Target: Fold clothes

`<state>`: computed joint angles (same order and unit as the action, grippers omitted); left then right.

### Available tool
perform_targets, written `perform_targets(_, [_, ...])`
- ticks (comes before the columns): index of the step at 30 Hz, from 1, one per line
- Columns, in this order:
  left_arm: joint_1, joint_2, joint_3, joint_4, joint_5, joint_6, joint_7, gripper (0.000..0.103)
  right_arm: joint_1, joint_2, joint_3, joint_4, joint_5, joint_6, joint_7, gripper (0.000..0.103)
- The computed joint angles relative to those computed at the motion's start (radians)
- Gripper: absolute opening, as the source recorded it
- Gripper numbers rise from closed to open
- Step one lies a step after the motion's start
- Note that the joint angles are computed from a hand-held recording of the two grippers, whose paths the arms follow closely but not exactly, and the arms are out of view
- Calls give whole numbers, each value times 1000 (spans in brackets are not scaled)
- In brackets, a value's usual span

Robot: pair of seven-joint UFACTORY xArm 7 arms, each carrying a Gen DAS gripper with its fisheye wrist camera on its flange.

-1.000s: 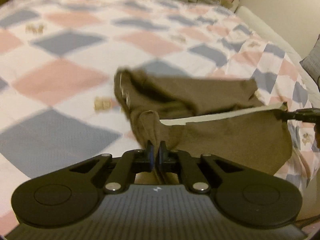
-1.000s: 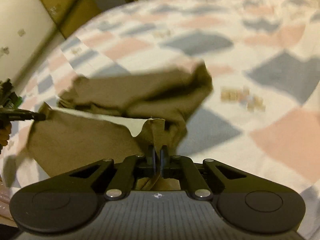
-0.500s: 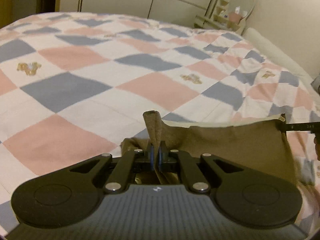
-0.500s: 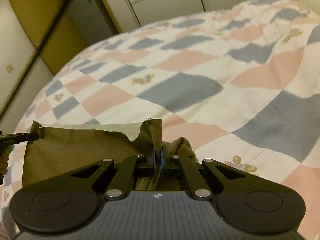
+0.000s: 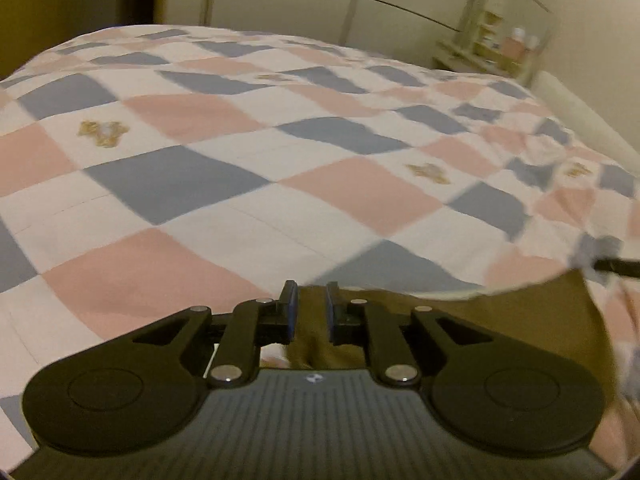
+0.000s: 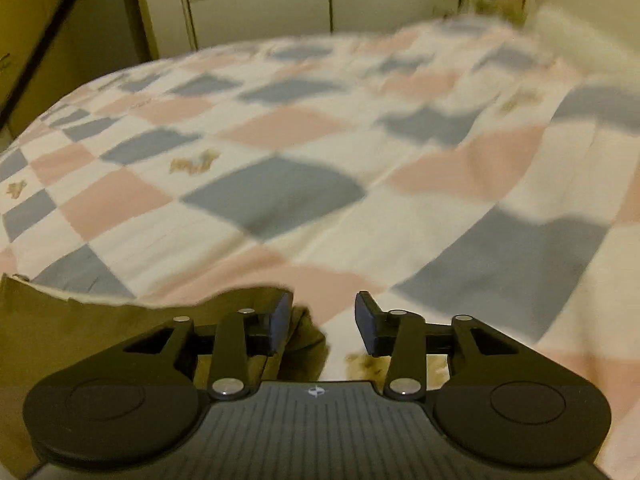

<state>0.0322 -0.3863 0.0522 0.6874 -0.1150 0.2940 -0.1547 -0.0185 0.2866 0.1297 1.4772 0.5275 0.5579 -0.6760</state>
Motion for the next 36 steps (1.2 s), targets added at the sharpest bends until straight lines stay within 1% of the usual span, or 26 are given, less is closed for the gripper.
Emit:
perform_targets(1, [-19, -2, 13, -1, -25, 12, 6, 19, -6, -6, 7, -6, 17, 6, -13, 40])
perform_targets(2, [-21, 6, 14, 0, -35, 17, -1, 25, -12, -6, 12, -5, 33, 24, -26, 40])
perform_targets(4, [-3, 43, 1, 16, -33, 28, -42, 25, -20, -7, 19, -4, 66, 61, -51, 41])
perform_targets(5, [-23, 63, 23, 24, -71, 23, -30, 25, -23, -7, 21, -3, 82, 80, -63, 41])
perform_targets(7, [-50, 108, 52, 47, -132, 21, -1, 25, -17, 17, 11, 19, 82, 100, -50, 41])
perform_targets(10, [-22, 158, 26, 71, -110, 16, -21, 23, -14, 59, 5, 58, 72, 125, -21, 41])
perform_targets(11, [-17, 158, 18, 67, -102, 7, -22, 18, -15, 73, 4, 72, 68, 133, -11, 37])
perform_targets(12, [-11, 155, 11, 62, -90, -2, -23, 10, -21, 74, 11, 70, 74, 133, -25, 31])
perform_targets(13, [-3, 151, -1, 57, -68, -12, -33, 2, -27, 71, 17, 67, 78, 135, -48, 14])
perform_targets(14, [8, 147, -14, 52, -41, -21, -47, 1, -31, 68, 21, 65, 80, 139, -71, 5])
perform_targets(17, [18, 128, -32, 32, 10, -63, -57, 1, -33, 38, 27, 36, 96, 120, -125, 4])
perform_targets(18, [12, 124, -29, 29, 14, -73, -49, 1, -34, 26, 29, 25, 109, 105, -145, 4])
perform_targets(19, [1, 125, -20, 33, 10, -73, -33, 1, -30, 18, 25, 18, 111, 98, -149, 3])
perform_targets(21, [-1, 139, -16, 49, 11, -45, -29, 2, -26, 24, 14, 39, 104, 126, -126, 4])
perform_targets(22, [-9, 147, -8, 55, -4, -34, -21, 3, -27, 30, 13, 47, 111, 137, -118, 12])
perform_targets(23, [-10, 154, -5, 60, -13, -27, -22, 3, -29, 34, 13, 52, 122, 142, -114, 16])
perform_targets(25, [-22, 160, 6, 62, -45, -24, -8, 4, -28, 47, 12, 66, 122, 149, -109, 16])
perform_targets(27, [-20, 165, 2, 62, -53, -28, -11, 5, -27, 51, 15, 69, 121, 143, -115, 18])
perform_targets(29, [-11, 163, -6, 58, -40, -30, -19, 5, -25, 53, 18, 70, 122, 135, -122, 30])
perform_targets(30, [-10, 161, -7, 55, -38, -32, -19, 5, -25, 55, 19, 71, 123, 131, -126, 33])
perform_targets(32, [-14, 158, -4, 51, -44, -36, -13, 5, -29, 51, 27, 66, 135, 125, -147, 34])
perform_targets(34, [-16, 164, -4, 54, -42, -37, -3, 5, -18, 51, 21, 65, 113, 120, -146, 34])
perform_targets(35, [-16, 167, -4, 55, -40, -42, 2, 3, -11, 60, 16, 72, 92, 124, -136, 31])
perform_targets(36, [-15, 167, -7, 51, -33, -54, 7, 2, -12, 70, 17, 81, 88, 132, -135, 24])
